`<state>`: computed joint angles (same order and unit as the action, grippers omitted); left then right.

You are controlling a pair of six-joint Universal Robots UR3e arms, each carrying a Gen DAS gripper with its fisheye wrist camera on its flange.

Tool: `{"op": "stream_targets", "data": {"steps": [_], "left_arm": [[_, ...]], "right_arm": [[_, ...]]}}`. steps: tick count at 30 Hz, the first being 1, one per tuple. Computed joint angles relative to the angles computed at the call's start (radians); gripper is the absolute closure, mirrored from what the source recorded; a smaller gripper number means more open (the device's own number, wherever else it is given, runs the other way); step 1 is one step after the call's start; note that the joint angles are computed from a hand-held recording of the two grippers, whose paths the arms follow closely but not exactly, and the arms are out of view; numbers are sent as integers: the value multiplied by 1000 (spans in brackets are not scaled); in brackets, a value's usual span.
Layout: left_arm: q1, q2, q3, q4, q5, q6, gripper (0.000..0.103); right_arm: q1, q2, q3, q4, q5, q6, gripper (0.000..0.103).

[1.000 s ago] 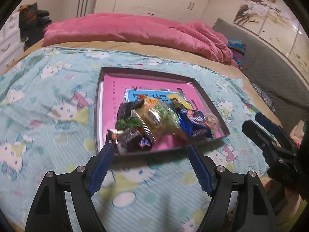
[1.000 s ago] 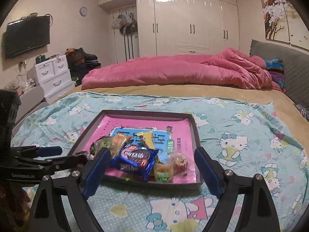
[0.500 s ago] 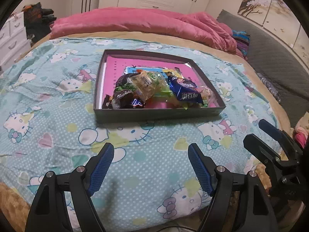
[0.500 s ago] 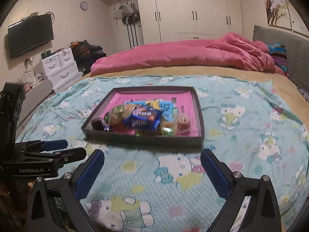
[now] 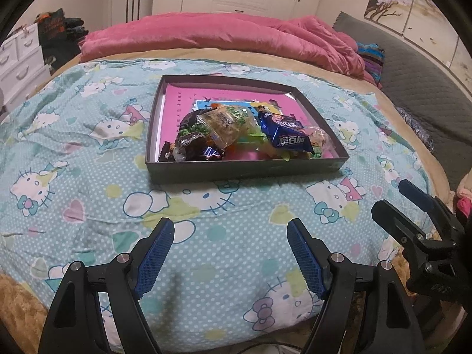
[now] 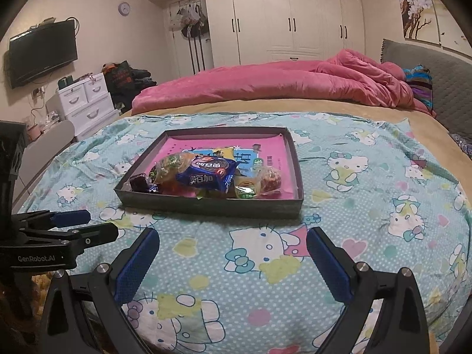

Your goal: Organize snacks

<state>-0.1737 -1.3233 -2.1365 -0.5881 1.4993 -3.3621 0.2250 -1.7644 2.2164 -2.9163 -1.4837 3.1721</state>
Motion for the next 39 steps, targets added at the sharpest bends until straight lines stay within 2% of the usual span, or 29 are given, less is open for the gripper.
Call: {"op": "stream_targets", "data": {"steps": [39], "left_arm": [[-6,9,8,-6,-3,-1,23]], "right_arm": [[17,5,-7,6,-30,2,2]]}}
